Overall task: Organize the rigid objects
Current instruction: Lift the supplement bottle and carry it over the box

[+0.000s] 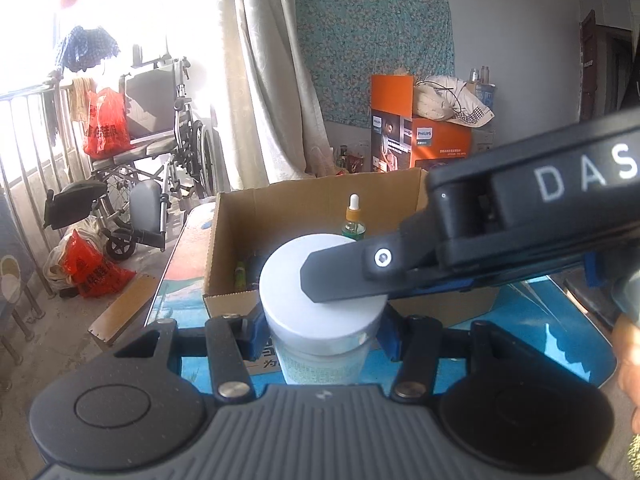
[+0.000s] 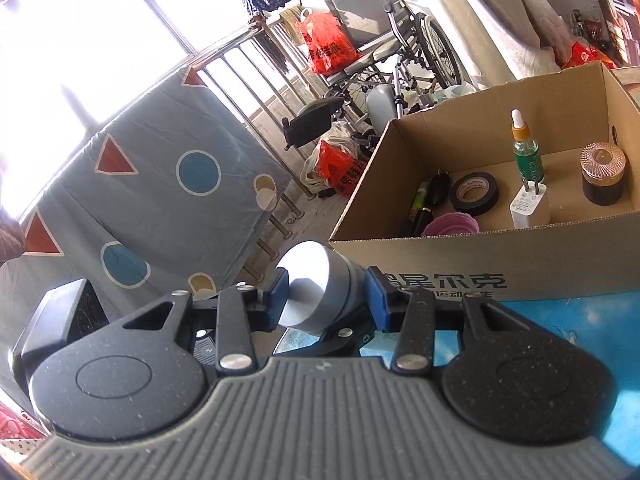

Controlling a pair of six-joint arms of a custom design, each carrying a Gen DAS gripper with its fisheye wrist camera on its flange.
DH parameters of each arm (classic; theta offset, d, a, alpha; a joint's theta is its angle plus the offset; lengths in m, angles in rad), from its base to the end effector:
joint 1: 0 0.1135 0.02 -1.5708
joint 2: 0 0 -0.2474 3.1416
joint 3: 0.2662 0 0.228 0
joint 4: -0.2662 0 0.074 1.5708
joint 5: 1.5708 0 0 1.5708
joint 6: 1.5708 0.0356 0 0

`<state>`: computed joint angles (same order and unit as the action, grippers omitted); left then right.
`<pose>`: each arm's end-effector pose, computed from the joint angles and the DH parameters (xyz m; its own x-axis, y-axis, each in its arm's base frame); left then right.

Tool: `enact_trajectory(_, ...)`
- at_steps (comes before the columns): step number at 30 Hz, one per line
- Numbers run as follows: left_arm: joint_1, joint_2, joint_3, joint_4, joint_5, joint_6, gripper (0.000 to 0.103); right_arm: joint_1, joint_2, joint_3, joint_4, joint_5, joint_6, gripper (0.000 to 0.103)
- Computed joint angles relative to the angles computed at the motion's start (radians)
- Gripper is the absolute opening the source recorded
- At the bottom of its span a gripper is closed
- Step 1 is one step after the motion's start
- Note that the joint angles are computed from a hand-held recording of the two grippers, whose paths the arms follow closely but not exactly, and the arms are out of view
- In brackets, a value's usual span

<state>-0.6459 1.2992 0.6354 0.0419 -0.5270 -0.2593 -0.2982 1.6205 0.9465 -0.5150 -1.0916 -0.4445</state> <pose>0.2096 -0.1356 0.2025 -0.4994 0.0989 -0.8607 0.0681 0.9949 0.0748 0.2724 -0.0507 0.1863 -0.7232 0.0149 -0.6905 -0.5444 0.6028 0.5832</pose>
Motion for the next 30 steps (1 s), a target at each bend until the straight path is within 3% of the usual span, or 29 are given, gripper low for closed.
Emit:
enact_trajectory(6,-0.008,0.032,0.101,0.005,-0.022,0.088,0.054,-0.053,-0.032,0.098,-0.095,-0.057,-0.053,0.042)
enact_trajectory(14,0.036,0.279,0.360,0.077,0.098,0.172,0.054,-0.093,0.065,0.324,-0.072,-0.027,0.016,0.043)
enact_trajectory(23,0.099,0.597,0.704,-0.051,0.301,0.127,0.054,-0.111,0.372,0.682,-0.152,0.067,0.064,0.043)
enact_trajectory(30,0.142,0.747,0.842,-0.136,0.410,0.089,0.054,-0.105,0.528,0.772,-0.152,0.134,0.066,0.043)
